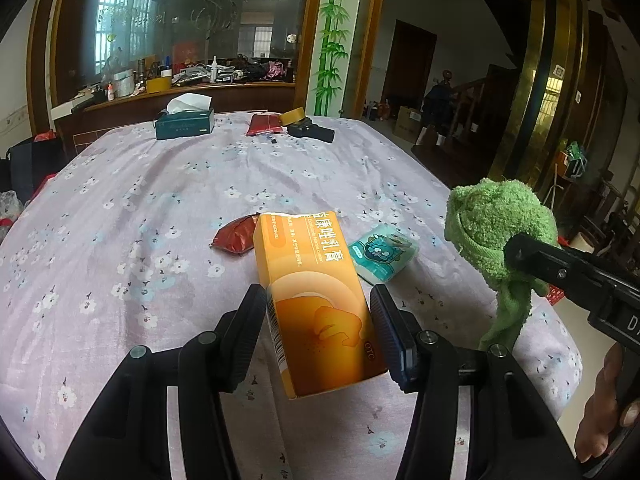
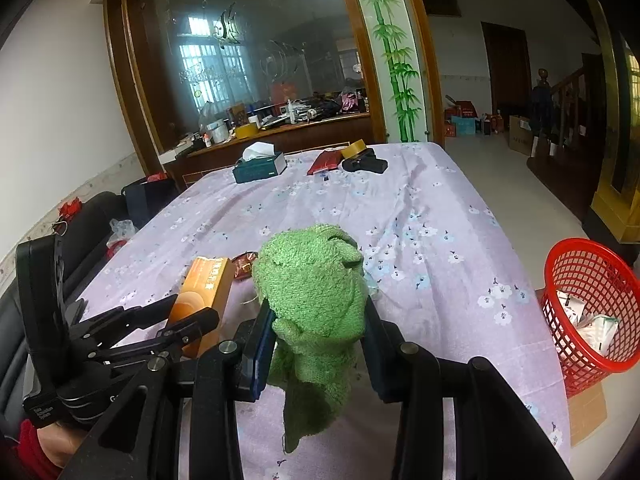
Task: Collect trash
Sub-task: 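Lift the orange box with the left tool while the right tool lifts the green towel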
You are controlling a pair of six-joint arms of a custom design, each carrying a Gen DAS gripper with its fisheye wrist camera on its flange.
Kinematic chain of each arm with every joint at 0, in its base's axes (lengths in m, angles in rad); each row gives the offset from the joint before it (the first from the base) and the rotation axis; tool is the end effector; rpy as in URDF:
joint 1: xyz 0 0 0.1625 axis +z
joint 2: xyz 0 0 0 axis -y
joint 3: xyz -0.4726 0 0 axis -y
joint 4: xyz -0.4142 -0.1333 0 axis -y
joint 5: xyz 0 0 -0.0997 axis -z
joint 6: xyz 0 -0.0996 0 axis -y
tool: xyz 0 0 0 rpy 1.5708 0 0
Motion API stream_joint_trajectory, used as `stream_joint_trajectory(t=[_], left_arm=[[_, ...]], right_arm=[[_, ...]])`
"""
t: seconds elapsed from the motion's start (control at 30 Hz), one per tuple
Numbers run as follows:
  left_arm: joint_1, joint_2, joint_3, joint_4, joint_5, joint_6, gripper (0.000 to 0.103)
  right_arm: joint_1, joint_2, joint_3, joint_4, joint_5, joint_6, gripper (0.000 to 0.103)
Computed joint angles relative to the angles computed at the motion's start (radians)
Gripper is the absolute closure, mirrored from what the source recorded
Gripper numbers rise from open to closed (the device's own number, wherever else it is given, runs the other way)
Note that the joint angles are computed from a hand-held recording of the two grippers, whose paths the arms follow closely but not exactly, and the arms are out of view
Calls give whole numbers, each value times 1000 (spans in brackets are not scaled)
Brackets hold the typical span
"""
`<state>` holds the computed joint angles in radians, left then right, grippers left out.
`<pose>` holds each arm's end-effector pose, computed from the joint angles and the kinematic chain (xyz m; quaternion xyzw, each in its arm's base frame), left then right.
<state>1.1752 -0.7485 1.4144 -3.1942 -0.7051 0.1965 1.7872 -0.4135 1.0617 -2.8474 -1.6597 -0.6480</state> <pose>-0.1084 -0.8024 0.2726 0.0502 0.8270 -0.4531 0.3289 0.3152 -0.8542 0.0807 0.3855 -0.8685 0.2925 0.1074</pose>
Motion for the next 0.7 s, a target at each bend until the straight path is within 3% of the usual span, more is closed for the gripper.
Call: stream_joint_trajectory(t=[0.7], left_arm=[[5,7,2,-4,31,12,50]], right_arm=[[1,7,-4,15,-20,2,60]])
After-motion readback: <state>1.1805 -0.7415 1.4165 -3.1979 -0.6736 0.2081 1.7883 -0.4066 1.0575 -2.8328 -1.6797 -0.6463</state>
